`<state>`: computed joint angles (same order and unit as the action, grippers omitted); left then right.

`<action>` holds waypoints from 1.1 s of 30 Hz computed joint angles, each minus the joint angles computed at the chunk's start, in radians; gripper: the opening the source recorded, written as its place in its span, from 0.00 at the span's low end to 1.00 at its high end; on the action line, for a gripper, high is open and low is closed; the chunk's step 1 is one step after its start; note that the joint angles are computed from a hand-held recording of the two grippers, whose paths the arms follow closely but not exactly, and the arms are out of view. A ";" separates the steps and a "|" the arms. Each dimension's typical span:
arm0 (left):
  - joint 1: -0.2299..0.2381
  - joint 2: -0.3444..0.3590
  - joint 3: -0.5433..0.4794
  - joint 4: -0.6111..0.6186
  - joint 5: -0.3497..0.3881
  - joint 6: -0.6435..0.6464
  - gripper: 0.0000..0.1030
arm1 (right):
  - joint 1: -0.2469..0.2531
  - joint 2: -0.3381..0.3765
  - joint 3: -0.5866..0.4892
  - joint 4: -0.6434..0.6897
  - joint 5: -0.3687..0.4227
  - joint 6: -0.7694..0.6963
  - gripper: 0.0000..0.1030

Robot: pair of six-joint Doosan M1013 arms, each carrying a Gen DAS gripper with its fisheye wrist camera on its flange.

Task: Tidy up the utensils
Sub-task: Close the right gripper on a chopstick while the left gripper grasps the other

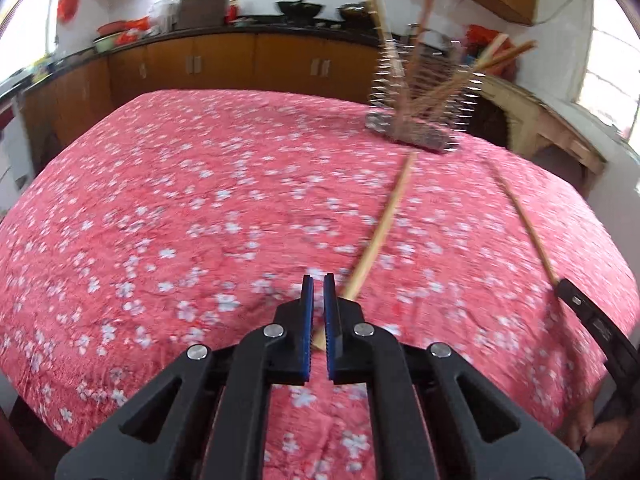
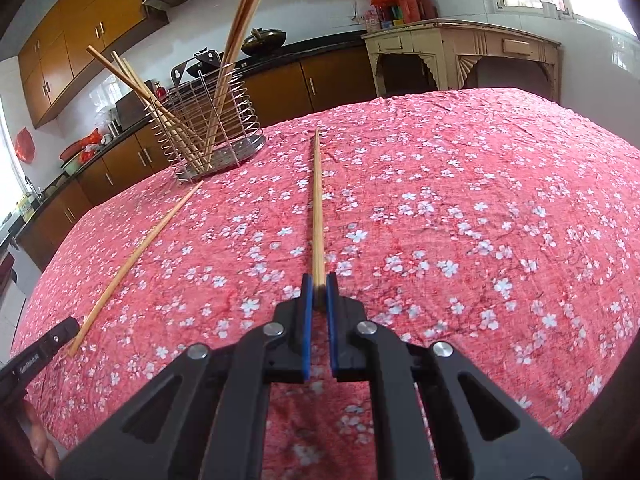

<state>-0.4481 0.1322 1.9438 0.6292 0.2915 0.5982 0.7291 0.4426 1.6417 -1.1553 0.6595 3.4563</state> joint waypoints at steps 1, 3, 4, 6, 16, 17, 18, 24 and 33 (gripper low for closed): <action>0.002 -0.009 0.012 0.000 -0.023 0.018 0.06 | 0.000 0.001 -0.001 0.002 -0.001 0.000 0.07; 0.004 -0.022 0.027 0.007 -0.065 0.060 0.09 | -0.001 -0.002 0.003 0.000 -0.006 0.004 0.08; 0.004 -0.023 0.028 0.013 -0.074 0.074 0.16 | -0.001 -0.002 0.003 0.000 -0.009 0.006 0.07; 0.008 -0.029 0.036 0.008 -0.096 0.122 0.30 | -0.005 -0.005 0.007 -0.001 -0.016 0.010 0.07; 0.014 0.001 0.015 -0.289 -0.057 0.486 0.32 | -0.006 -0.008 0.010 0.002 -0.019 0.010 0.07; 0.012 0.001 0.017 -0.253 -0.063 0.452 0.32 | -0.006 -0.009 0.010 0.003 -0.019 0.009 0.07; 0.009 0.005 0.014 -0.236 -0.058 0.439 0.32 | -0.007 -0.008 0.010 0.002 -0.018 0.008 0.08; -0.004 0.013 0.003 -0.105 -0.039 0.290 0.26 | -0.003 -0.005 0.008 -0.003 -0.005 0.000 0.08; 0.017 0.003 0.005 0.004 0.019 0.041 0.06 | 0.010 0.003 0.002 -0.026 0.033 0.010 0.08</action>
